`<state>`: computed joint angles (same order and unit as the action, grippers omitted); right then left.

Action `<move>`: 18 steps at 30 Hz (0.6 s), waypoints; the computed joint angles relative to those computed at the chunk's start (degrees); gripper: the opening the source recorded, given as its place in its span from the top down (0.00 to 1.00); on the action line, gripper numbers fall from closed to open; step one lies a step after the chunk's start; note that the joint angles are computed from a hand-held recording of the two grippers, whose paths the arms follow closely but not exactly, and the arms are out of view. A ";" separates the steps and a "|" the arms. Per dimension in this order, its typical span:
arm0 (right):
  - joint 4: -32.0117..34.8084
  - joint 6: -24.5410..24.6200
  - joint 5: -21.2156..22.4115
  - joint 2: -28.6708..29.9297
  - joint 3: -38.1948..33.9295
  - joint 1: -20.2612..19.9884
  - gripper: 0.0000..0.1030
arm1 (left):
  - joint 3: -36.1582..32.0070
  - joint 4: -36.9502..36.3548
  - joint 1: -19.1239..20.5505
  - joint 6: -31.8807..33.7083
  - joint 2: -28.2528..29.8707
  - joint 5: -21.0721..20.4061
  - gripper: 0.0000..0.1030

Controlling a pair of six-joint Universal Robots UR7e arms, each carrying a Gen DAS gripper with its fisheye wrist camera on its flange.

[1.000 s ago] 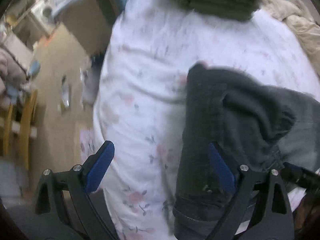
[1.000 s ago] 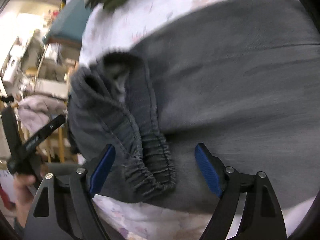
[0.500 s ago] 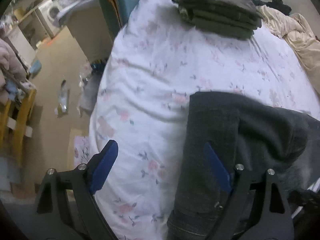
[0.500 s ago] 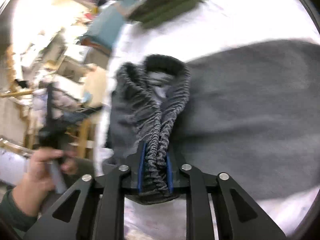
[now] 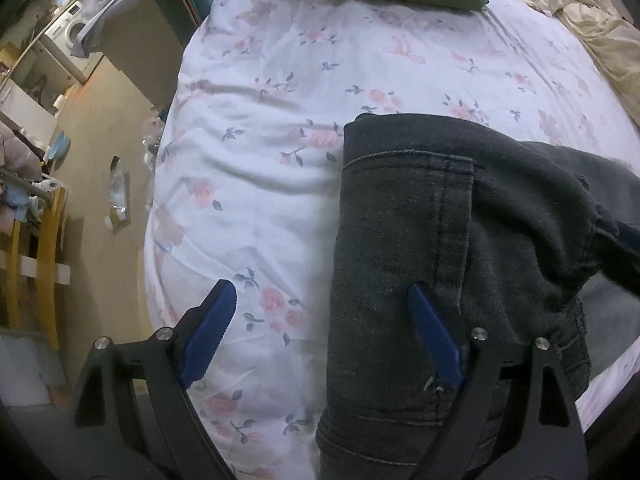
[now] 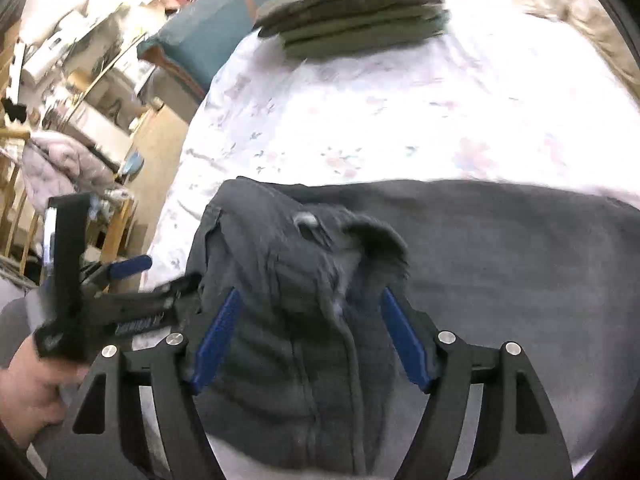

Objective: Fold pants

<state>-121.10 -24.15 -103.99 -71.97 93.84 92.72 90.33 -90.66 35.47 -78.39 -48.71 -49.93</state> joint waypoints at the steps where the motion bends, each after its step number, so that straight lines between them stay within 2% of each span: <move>1: 0.10 -0.36 1.13 1.63 -0.99 -0.36 0.61 | -0.17 0.76 0.00 -0.07 0.23 0.09 0.17; 2: 0.64 0.22 2.25 2.92 -2.16 -0.81 0.68 | -0.28 1.33 0.14 0.22 0.42 -0.06 0.17; 3: 0.29 0.38 4.21 3.00 -2.47 -1.49 0.87 | -0.09 1.15 0.25 0.63 0.31 -0.29 0.17; 4: -0.57 1.20 7.30 2.79 -2.90 -2.46 0.87 | 0.60 0.09 0.27 0.85 -0.23 -0.58 0.17; 5: -2.11 2.34 7.99 2.09 -2.43 -3.12 0.88 | 1.64 -1.66 0.25 1.14 -1.05 -0.85 0.17; 7: -2.90 6.30 6.25 2.04 -2.06 -4.16 0.88 | 3.00 -4.20 0.10 2.33 -1.93 -0.81 0.17; 8: -2.21 7.32 4.48 3.05 -2.42 -4.67 0.88 | 2.78 -4.03 0.19 2.97 -1.67 -0.98 0.17; 10: -3.02 5.75 0.68 4.48 -1.79 -4.16 0.84 | 2.40 -3.47 0.52 3.42 -1.39 -1.69 0.17; 12: -4.83 5.44 -0.91 4.41 -0.67 -3.86 0.76 | 2.91 -3.24 -0.04 0.90 -2.65 -1.82 0.17; 14: -3.81 6.59 -2.40 3.99 -1.74 -3.03 0.61 | 5.17 -5.25 -1.38 -1.05 -5.09 -1.03 0.18; 16: -4.36 4.01 -3.94 3.22 -2.37 -1.48 0.61 | 6.77 -6.10 -2.26 -2.31 -6.78 -1.08 0.18; 18: -6.21 -0.45 -3.93 2.63 -3.30 0.54 0.61 | 8.72 -8.91 -2.03 -2.29 -8.10 -3.47 0.18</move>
<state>-127.32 -24.60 -107.93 -69.34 90.54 93.26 99.04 -99.57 33.43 -80.67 -56.81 -53.40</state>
